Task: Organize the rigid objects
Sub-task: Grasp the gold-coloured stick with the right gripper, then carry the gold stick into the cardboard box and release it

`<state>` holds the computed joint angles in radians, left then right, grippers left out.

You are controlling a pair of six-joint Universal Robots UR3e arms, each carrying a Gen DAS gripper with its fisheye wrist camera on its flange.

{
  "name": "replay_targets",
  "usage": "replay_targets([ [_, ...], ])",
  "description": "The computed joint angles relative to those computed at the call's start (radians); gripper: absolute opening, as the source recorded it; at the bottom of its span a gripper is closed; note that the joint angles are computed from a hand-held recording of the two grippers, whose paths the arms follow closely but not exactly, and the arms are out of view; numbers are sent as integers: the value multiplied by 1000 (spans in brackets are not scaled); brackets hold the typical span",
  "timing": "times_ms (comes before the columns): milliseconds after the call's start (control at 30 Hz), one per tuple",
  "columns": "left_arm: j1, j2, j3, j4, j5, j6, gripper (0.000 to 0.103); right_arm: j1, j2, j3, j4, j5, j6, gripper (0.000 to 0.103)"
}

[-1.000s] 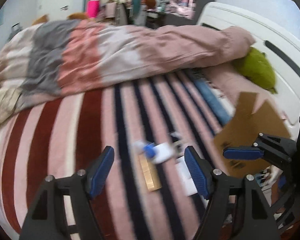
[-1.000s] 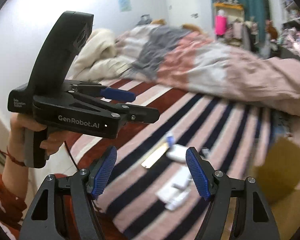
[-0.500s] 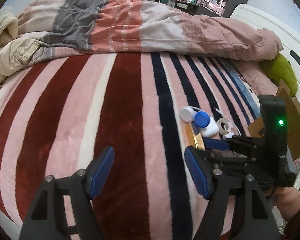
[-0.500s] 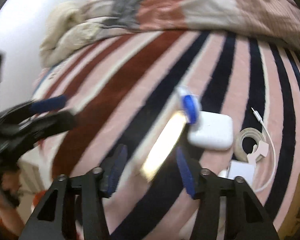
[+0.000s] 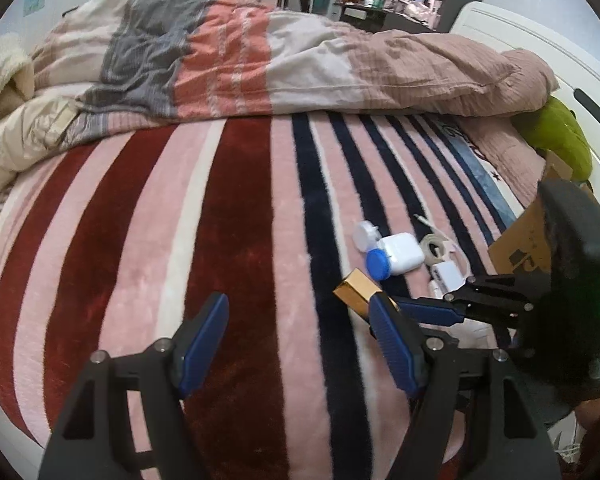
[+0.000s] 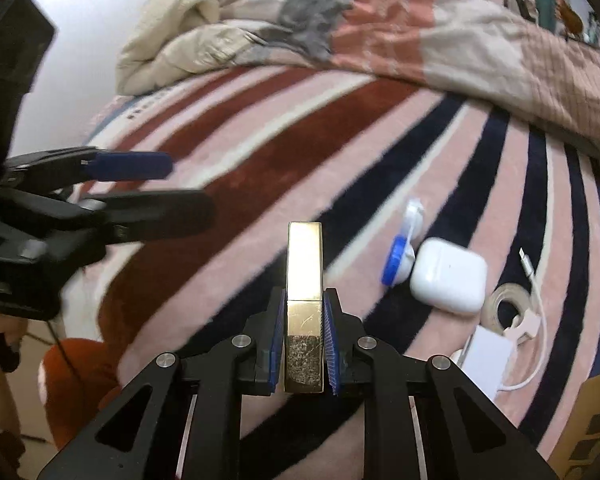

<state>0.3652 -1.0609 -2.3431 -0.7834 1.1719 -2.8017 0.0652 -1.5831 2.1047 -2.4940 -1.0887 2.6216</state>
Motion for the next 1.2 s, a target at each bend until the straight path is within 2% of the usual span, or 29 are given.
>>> replay_targets([
  [133, -39, 47, 70, -81, -38, 5, 69, -68, -154, 3, 155, 101, -91, 13],
  [233, -99, 51, 148, -111, -61, -29, 69, -118, -272, -4, 263, 168, -162, 13],
  [333, -182, 2, 247, -114, -92, -79, 67, -237, -423, -39, 507, 272, -301, 13],
  [367, -214, -25, 284, -112, -104, -93, 62, -279, -464, -53, 588, 300, -348, 13],
  [433, -298, -107, 377, -105, -116, -135, 51, -423, -571, -104, 848, 374, -517, 13],
  [500, -392, -193, 460, -64, -74, -189, 40, -563, -638, -174, 1110, 424, -695, 13],
  [600, -511, -339, 599, -28, -42, -233, 34, -825, -674, -333, 1584, 458, -1051, 13],
  [667, -593, -462, 722, -24, -21, -256, 33, -1002, -652, -433, 1842, 437, -1273, 13],
  [700, -624, -506, 769, -27, -11, -262, 33, -1061, -632, -462, 1899, 424, -1329, 13],
  [767, -704, -645, 928, -51, 17, -274, 33, -1158, -600, -497, 1961, 402, -1401, 13],
  [833, -750, -756, 1065, -103, 29, -273, 33, -1218, -573, -514, 1962, 391, -1419, 13],
  [867, -778, -836, 1164, -140, 33, -275, 33, -1231, -555, -515, 1933, 385, -1395, 13],
  [967, -812, -991, 1373, -254, 23, -277, 33, -1210, -469, -505, 1735, 350, -1216, 13],
  [1067, -840, -1123, 1567, -381, 30, -272, 33, -1174, -395, -480, 1573, 313, -1088, 13],
  [1167, -862, -1172, 1628, -407, 58, -282, 35, -1138, -355, -449, 1451, 272, -1002, 13],
  [1200, -868, -1179, 1639, -411, 75, -285, 42, -1142, -351, -446, 1442, 263, -995, 13],
])
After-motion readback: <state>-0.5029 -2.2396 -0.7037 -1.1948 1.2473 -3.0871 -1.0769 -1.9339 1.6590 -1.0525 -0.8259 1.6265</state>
